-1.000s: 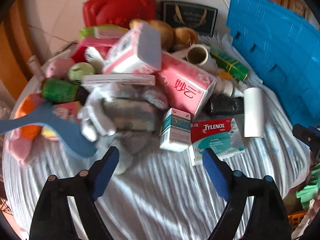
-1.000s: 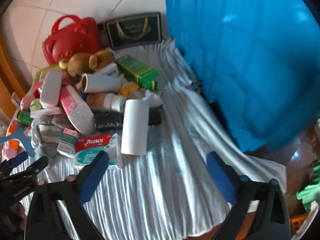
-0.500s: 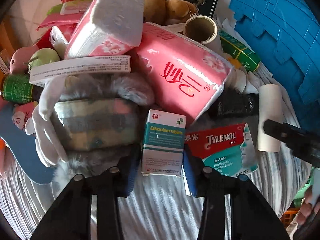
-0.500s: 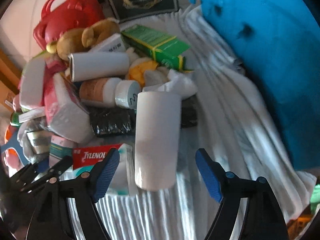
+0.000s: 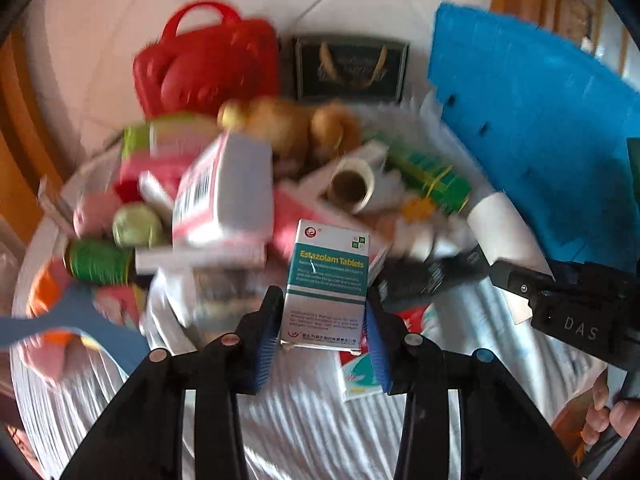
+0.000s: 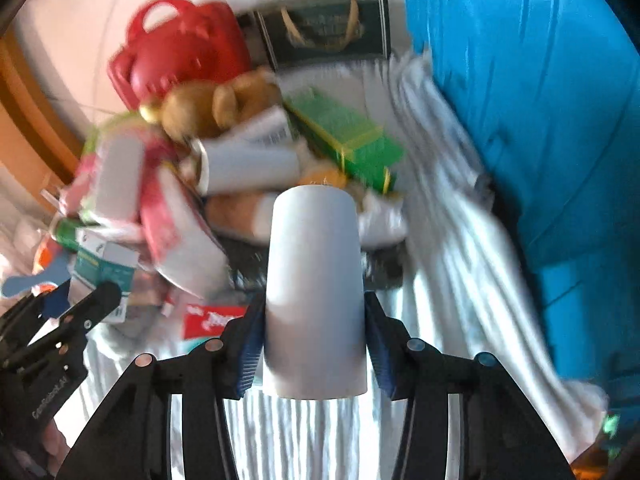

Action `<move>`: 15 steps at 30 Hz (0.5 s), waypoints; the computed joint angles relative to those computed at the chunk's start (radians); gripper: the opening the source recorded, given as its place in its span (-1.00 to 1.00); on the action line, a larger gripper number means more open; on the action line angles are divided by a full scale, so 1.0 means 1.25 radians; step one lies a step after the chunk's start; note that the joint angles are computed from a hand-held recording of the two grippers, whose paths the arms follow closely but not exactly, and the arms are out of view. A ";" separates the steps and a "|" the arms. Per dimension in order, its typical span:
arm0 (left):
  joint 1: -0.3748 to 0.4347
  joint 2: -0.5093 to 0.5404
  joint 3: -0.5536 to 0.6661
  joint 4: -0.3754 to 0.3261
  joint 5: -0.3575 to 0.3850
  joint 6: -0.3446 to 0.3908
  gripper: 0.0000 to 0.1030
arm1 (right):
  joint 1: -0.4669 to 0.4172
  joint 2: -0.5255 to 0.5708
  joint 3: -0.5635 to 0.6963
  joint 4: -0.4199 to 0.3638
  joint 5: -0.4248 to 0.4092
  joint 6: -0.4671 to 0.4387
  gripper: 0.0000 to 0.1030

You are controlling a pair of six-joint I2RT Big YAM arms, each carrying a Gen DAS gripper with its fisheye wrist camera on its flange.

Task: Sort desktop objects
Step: 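Carry both items into the blue crate and open both tools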

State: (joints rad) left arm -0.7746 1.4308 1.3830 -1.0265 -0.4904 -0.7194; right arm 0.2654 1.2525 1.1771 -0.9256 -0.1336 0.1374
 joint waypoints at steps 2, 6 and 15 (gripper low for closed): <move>-0.006 -0.021 0.014 0.007 -0.012 0.026 -0.24 | -0.003 -0.019 0.029 -0.006 0.004 -0.005 -0.11; -0.018 -0.002 0.108 0.032 -0.045 0.097 -0.24 | -0.011 -0.069 0.095 -0.017 0.024 -0.004 -0.11; -0.071 0.140 0.411 0.022 -0.041 0.206 -0.24 | -0.152 -0.099 0.268 -0.070 0.004 -0.069 -0.11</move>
